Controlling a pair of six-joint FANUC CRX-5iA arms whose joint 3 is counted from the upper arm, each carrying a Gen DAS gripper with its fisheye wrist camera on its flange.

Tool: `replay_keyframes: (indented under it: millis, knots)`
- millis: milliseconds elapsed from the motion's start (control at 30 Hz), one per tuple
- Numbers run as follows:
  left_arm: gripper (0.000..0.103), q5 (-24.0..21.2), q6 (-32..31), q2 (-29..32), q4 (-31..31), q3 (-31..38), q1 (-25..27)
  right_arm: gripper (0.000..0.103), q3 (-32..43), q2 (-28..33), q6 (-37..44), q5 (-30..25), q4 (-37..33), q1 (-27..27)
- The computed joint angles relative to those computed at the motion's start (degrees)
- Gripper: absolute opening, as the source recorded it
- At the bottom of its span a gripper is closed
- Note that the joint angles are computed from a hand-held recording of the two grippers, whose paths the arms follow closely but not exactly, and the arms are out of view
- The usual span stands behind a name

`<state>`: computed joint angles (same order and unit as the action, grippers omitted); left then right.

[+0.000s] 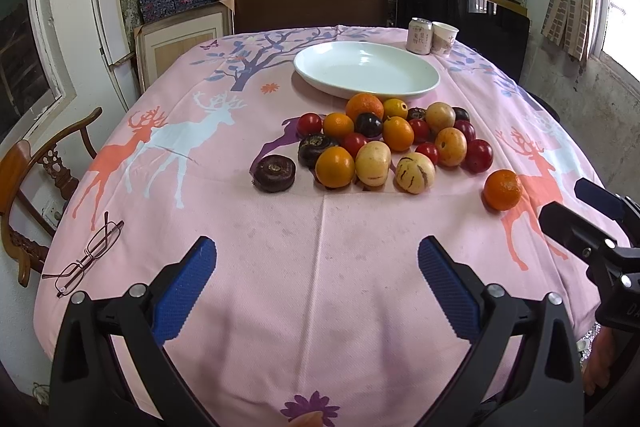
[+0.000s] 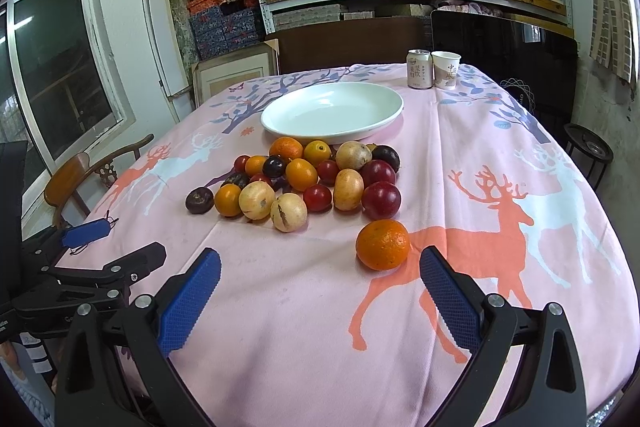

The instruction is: Organize fruits

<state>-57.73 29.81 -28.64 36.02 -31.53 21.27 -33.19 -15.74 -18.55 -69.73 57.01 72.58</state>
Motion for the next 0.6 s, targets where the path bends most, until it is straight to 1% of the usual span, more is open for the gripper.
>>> replay_keyframes:
  millis: [600]
  knots:
    - [0.099, -0.2, -0.1, -0.4, -0.2, -0.5, -0.1, 0.100, 0.9, 0.8, 0.3, 0.2, -0.2, 0.2]
